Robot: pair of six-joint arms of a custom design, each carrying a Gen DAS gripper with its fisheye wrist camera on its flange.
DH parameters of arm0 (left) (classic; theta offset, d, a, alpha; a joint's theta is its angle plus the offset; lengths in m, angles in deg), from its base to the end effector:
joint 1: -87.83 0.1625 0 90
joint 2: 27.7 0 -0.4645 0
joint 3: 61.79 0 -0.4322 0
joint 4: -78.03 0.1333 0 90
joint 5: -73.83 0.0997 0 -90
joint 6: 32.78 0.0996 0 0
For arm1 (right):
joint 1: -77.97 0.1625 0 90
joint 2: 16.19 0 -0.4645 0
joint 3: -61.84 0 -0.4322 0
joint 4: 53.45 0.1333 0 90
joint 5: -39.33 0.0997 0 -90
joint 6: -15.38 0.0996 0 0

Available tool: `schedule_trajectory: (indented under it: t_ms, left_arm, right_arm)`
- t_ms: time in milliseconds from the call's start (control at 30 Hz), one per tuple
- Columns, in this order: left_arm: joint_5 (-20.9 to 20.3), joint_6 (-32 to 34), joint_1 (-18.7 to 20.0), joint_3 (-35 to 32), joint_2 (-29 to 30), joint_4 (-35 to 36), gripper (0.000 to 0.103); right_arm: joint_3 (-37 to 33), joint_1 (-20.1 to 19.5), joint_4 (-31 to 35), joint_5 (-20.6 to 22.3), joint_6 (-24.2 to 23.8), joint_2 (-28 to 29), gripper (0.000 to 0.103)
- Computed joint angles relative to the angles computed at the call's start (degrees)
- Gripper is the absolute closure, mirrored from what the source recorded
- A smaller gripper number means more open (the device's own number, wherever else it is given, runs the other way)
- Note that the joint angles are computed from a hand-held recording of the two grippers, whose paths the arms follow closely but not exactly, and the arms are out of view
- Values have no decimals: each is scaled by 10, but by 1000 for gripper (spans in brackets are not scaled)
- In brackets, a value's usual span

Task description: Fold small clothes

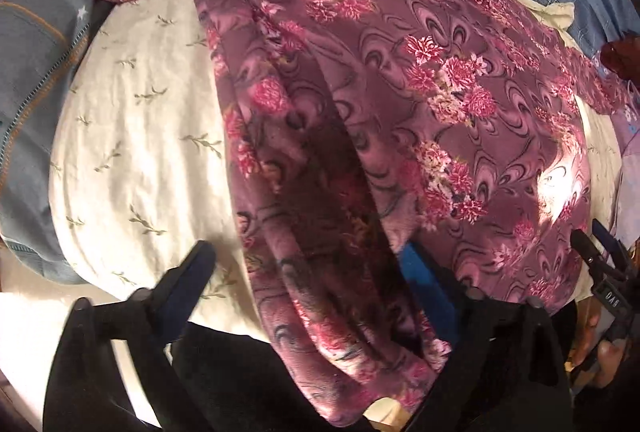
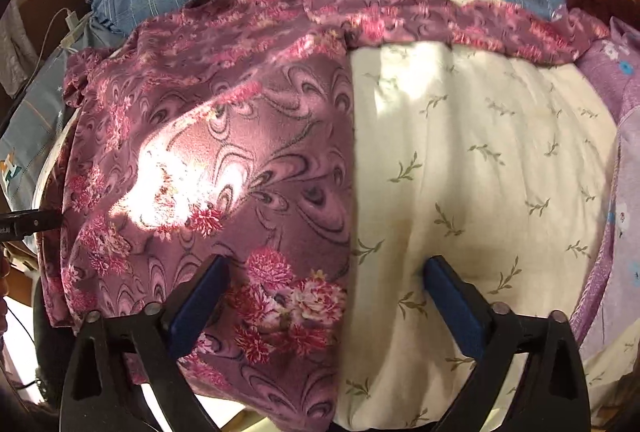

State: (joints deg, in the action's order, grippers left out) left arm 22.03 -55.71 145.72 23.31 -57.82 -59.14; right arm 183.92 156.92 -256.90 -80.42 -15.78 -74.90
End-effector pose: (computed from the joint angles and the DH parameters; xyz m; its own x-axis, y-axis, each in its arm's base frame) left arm -0.2272 -0.7287 -0.0495 -0.7771 0.1233 -0.6172 0.2431 0.9633 -0.1136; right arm -0.0260 -0.5709 0.1941 -0.7304 0.1361 0.6693 -0.2979 0.8183 -0.4915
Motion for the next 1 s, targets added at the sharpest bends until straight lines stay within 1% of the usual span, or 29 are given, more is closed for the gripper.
schedule_trajectory:
  t_ms: [33, 67, 133, 200, 233, 267, 333, 367, 400, 433, 467, 500, 533, 600, 633, 667, 733, 800, 833, 900, 933, 967, 1000]
  left_arm:
    - [-10, -9, 3, -1, -1, 3, 20]
    - [-18, -20, 5, -1, -2, 6, 21]
    - [-20, -27, 6, 5, -6, 2, 23]
    - [-21, -29, 4, 10, -10, 4, 24]
    - [-27, -27, 4, 14, -13, 3, 24]
    - [-29, -26, 4, 18, -16, 2, 24]
    - [-30, -29, 4, 16, -15, 8, 24]
    - [-30, -30, 4, 17, -15, 7, 25]
    - [-28, -33, 4, 20, -15, 4, 29]
    - [-17, -36, 1, 22, -16, 1, 46]
    - [-7, -36, -2, 23, -16, 0, 69]
    - [-4, -31, 1, 21, -15, -4, 79]
    - [-13, -35, 4, 23, -22, -4, 89]
    - [-3, -48, 6, 32, -37, -2, 93]
    - [17, -59, 5, 42, -50, 2, 95]
    - [38, -69, 5, 54, -62, 6, 96]
    - [68, -85, 9, 70, -80, 20, 96]
    - [79, -116, 23, 79, -96, 53, 95]
    - [70, -133, 36, 81, -104, 71, 95]
    - [86, -170, 45, 81, -110, 111, 95]
    - [86, -171, 49, 91, -121, 104, 95]
    - [75, -153, 51, 104, -132, 73, 95]
    - [63, -133, 51, 116, -142, 40, 95]
  right_arm:
    - [2, 2, -19, -4, -12, 5, 12]
    - [2, 4, -27, -10, -19, 8, 17]
    - [4, 8, -52, -19, -40, 16, 20]
    - [7, 12, -80, -27, -60, 25, 34]
    - [9, 14, -85, -26, -66, 26, 39]
    - [13, 15, -71, -16, -70, 22, 43]
    - [8, 15, -22, -14, -57, 20, 40]
    - [6, 12, -18, -8, -50, 20, 39]
    - [7, 9, -15, 5, -42, 15, 42]
    - [7, 4, -3, 21, -28, 6, 48]
    - [8, 1, 4, 32, -26, -1, 76]
    - [7, -1, 17, 43, -27, -8, 97]
    - [4, -2, 38, 52, -25, -17, 98]
    - [8, -5, 72, 75, -15, -46, 98]
    - [14, -6, 72, 80, -16, -57, 98]
    - [22, -7, 67, 90, -16, -73, 98]
    - [36, -13, 57, 103, -8, -96, 100]
    - [42, -22, 62, 110, 9, -110, 102]
    - [40, -30, 71, 107, 20, -111, 102]
    - [27, -37, 79, 72, 39, -99, 103]
    - [24, -47, 100, 79, 63, -104, 103]
    - [24, -54, 115, 95, 80, -111, 98]
    - [26, -63, 133, 124, 98, -122, 97]
